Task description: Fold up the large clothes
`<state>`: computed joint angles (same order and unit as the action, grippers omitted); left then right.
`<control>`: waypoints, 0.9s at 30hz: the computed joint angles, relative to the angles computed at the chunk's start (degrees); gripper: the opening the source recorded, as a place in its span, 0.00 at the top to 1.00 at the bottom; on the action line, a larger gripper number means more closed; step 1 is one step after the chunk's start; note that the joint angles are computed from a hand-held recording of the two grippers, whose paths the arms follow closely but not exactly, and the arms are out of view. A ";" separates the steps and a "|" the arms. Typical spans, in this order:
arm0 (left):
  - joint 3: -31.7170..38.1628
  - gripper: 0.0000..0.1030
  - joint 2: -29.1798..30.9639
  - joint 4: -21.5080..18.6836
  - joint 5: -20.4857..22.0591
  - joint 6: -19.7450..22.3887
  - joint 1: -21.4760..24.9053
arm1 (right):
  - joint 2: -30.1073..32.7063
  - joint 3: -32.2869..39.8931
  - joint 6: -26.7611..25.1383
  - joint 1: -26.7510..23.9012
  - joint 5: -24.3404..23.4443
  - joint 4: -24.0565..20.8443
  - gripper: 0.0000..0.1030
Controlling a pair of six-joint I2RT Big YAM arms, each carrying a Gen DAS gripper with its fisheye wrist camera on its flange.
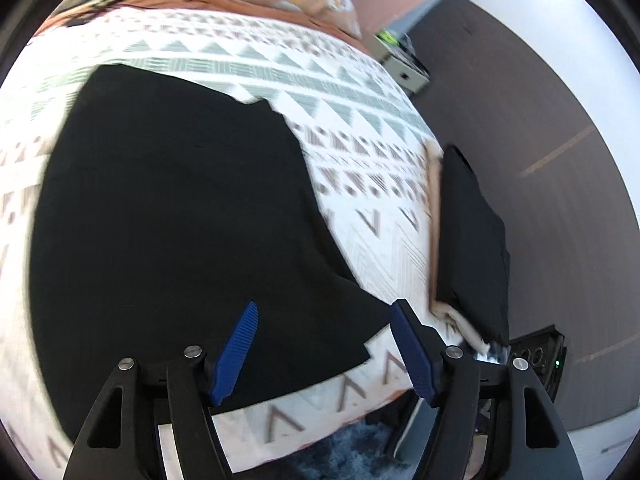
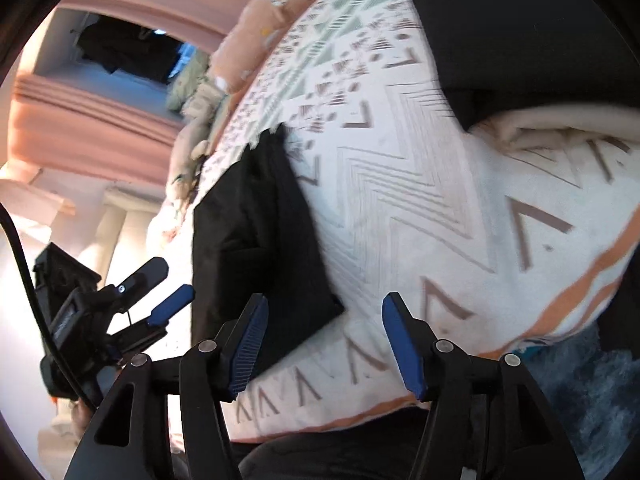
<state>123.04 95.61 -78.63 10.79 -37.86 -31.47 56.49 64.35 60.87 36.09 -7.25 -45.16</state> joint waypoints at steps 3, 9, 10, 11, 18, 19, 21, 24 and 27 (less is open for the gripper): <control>-4.48 0.32 -3.90 1.08 -2.26 -0.68 1.97 | 2.71 1.80 -1.34 0.63 -1.58 1.86 0.40; -12.71 0.32 -11.00 1.11 -6.14 -2.14 6.74 | 8.93 6.60 -2.76 1.55 -2.19 3.68 0.31; -13.79 0.32 -11.66 1.02 -6.72 -2.55 7.23 | 9.56 7.33 -2.98 1.68 -1.72 3.72 0.31; -15.02 0.32 -12.65 0.79 -6.94 -2.73 7.99 | 10.42 8.33 -3.40 1.79 -0.95 3.39 0.31; -23.05 0.32 -17.27 0.12 -6.55 -3.69 10.75 | 14.87 12.28 -6.83 1.46 0.36 0.67 0.82; -23.49 0.32 -17.18 0.33 -6.18 -3.74 10.66 | 14.14 11.30 -6.97 1.62 0.80 2.02 0.84; -24.66 0.32 -17.28 0.69 -6.49 -3.60 10.16 | 12.98 9.96 -7.37 1.96 1.43 3.29 0.88; -26.01 0.41 -17.38 1.13 -6.31 -3.25 9.54 | 10.96 7.72 -6.38 2.00 1.16 4.11 0.90; -27.35 0.57 -17.58 2.58 -3.60 -3.53 9.31 | 8.76 5.57 -5.68 2.22 1.49 4.35 0.90</control>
